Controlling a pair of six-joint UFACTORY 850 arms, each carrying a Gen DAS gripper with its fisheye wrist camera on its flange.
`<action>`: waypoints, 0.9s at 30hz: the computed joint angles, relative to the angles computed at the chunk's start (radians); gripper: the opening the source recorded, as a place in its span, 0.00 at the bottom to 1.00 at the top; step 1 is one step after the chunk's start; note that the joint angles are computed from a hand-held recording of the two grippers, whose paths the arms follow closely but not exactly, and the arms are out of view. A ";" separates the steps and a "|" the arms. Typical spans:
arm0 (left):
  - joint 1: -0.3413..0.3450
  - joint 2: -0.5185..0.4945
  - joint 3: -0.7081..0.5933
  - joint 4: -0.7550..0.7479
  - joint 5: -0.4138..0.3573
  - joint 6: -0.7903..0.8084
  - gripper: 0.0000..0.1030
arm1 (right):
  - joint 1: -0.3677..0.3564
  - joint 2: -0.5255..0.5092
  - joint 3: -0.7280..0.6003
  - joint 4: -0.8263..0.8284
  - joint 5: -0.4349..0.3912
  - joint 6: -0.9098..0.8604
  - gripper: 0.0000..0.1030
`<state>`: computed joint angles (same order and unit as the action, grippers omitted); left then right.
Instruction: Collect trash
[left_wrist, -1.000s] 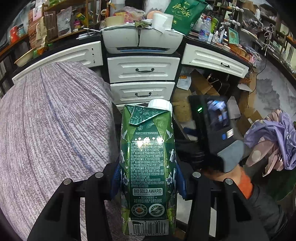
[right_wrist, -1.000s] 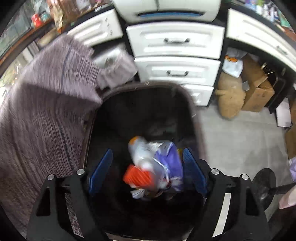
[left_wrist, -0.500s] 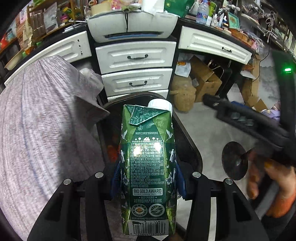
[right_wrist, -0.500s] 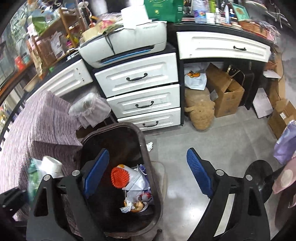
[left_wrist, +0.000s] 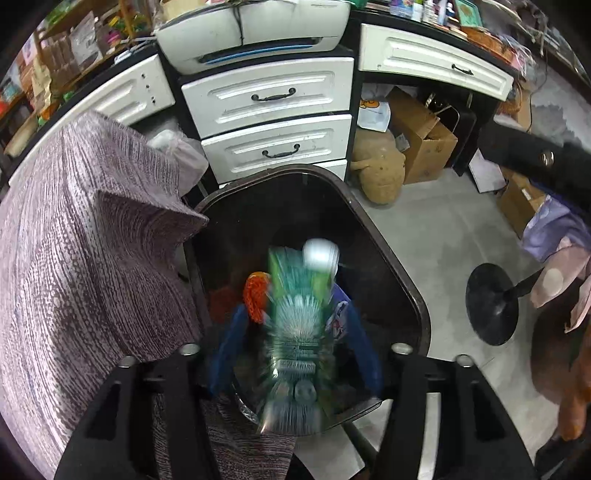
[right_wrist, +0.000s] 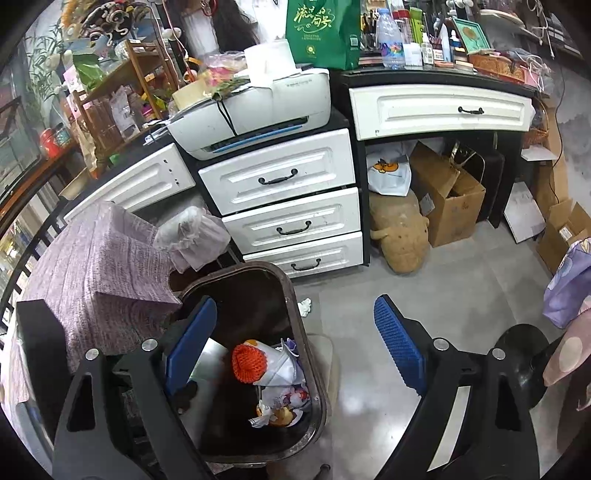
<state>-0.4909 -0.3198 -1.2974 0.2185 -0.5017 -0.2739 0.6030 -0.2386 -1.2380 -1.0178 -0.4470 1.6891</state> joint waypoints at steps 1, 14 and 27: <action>-0.004 0.012 0.011 0.011 0.014 0.000 0.69 | 0.003 0.003 0.001 -0.006 -0.004 0.004 0.84; -0.012 0.313 0.241 0.324 0.172 -0.362 0.94 | 0.081 0.091 0.050 -0.213 -0.149 0.244 0.91; 0.034 0.673 0.499 0.947 0.078 -1.020 0.95 | 0.320 0.118 0.021 -0.487 -0.326 0.437 0.95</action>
<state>-0.4572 0.3537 -0.7989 1.1658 -0.4240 -1.2934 0.9226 -0.1205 -1.2174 -1.5044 -0.7732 2.1262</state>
